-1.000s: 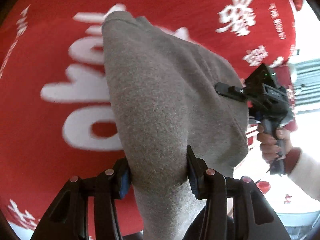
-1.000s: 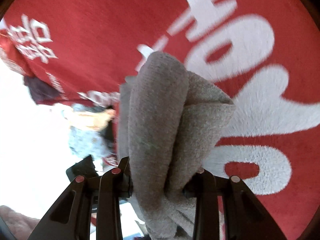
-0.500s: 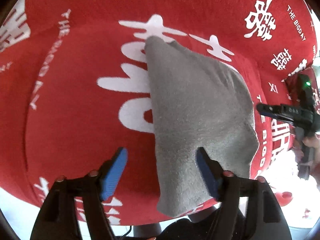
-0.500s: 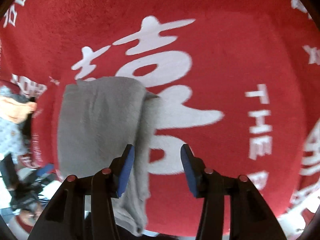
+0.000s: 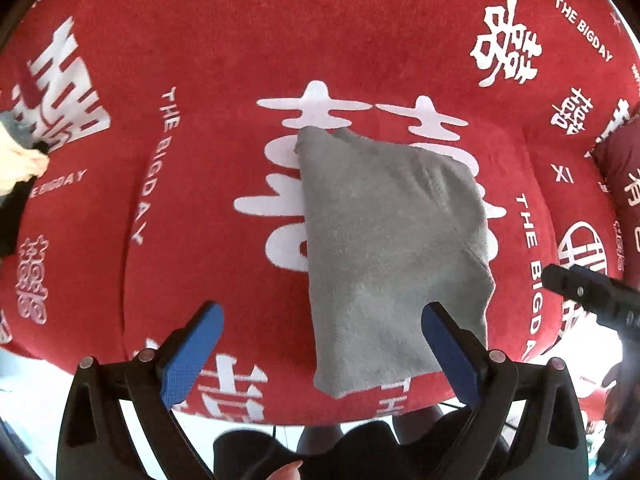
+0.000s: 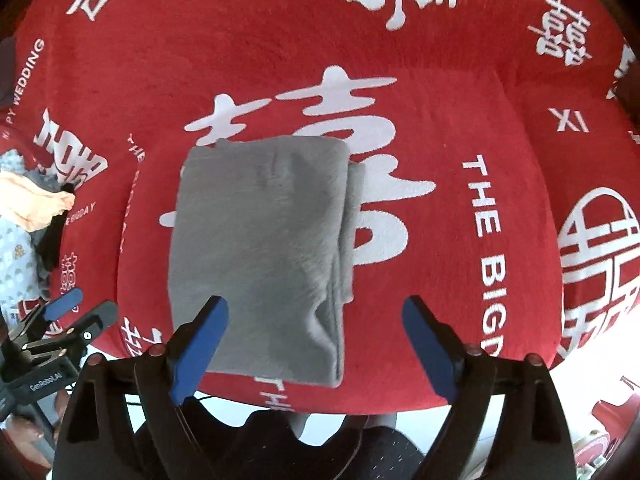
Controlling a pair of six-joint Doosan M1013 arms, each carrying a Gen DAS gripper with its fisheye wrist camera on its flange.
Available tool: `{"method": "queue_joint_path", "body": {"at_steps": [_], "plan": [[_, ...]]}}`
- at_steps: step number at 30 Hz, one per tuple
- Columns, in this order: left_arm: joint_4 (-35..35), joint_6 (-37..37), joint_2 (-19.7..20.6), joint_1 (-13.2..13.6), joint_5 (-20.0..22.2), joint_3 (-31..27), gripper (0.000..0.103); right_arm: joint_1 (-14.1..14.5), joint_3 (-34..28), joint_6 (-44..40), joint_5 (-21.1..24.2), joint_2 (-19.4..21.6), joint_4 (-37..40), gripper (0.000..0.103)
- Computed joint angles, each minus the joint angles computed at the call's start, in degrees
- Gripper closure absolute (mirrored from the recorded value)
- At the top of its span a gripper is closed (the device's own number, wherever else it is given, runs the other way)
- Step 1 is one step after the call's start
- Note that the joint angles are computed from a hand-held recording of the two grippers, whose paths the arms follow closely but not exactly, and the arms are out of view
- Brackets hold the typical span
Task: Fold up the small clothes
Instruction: 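Lower the folded sweater onto the cushion and open the right gripper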
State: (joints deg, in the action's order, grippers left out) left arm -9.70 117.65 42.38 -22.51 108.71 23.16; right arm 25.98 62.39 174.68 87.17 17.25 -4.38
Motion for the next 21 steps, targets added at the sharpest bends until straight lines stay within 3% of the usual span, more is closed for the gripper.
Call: {"method": "queue_joint_path", "body": {"at_steps": [4,11,15,21], "plan": [[-0.43,-2.21,1.78,0.19,4.77,-4.54,0.003,1.12,-3.74,1.8,3.13,1.42,-2.41,0.012],[4.75,0.05,0.83,-0.41,3.51,-5.15,0.003,0.92,-10.74,1.1,12.79,4.9,2.61,0.012],[7.02,1.78,0.6,-0.81,3.13,-5.66,0.003,1.23,-12.43,2.11,13.38,5.56,3.68,0.012],[6.4,1.16,3.31,-0.63,7.61,-11.87,0.003,1.37,-14.96,2.51,14.71,6.73,4.49,0.012]]}}
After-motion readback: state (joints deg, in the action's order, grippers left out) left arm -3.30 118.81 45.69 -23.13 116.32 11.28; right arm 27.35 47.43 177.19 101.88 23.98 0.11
